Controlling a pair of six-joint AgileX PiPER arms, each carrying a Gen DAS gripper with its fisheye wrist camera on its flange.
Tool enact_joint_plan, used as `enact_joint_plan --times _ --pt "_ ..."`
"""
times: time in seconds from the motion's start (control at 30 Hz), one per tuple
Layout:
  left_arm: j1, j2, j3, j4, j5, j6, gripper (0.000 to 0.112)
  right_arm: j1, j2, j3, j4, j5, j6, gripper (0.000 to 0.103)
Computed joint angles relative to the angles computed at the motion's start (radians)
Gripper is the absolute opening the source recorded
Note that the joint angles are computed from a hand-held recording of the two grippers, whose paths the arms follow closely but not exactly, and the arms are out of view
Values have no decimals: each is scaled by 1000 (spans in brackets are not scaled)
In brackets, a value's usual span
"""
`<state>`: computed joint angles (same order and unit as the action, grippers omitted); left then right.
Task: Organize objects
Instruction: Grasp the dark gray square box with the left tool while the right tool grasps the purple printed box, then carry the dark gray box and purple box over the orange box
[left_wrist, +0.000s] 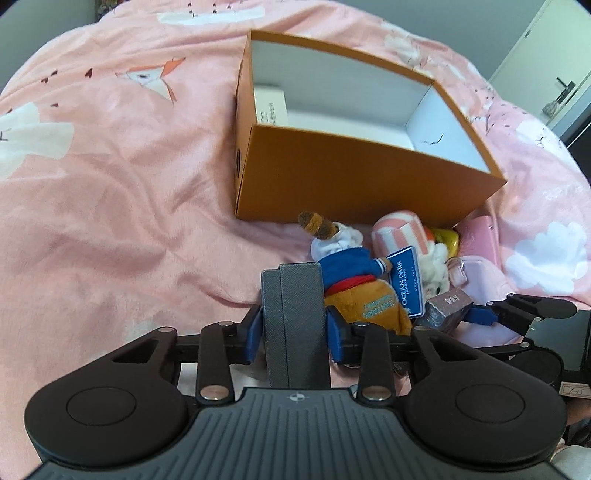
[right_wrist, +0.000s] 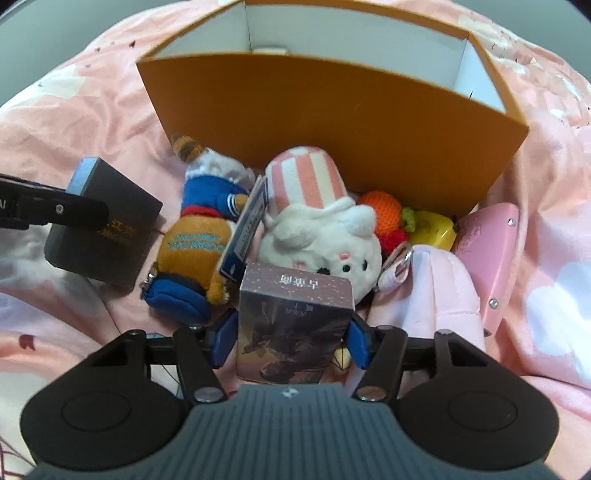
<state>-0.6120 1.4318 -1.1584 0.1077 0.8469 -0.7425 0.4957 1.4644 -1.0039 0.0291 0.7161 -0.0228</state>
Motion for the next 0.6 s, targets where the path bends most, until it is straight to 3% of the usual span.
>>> enact_joint_plan --times 0.23,0.6 --pt "-27 -64 -8 58 -39 -34 40 -62 -89 -16 117 18 -163 62" --pt "18 -7 -180 86 -162 70 40 -213 -39 -298 402 114 -366 62"
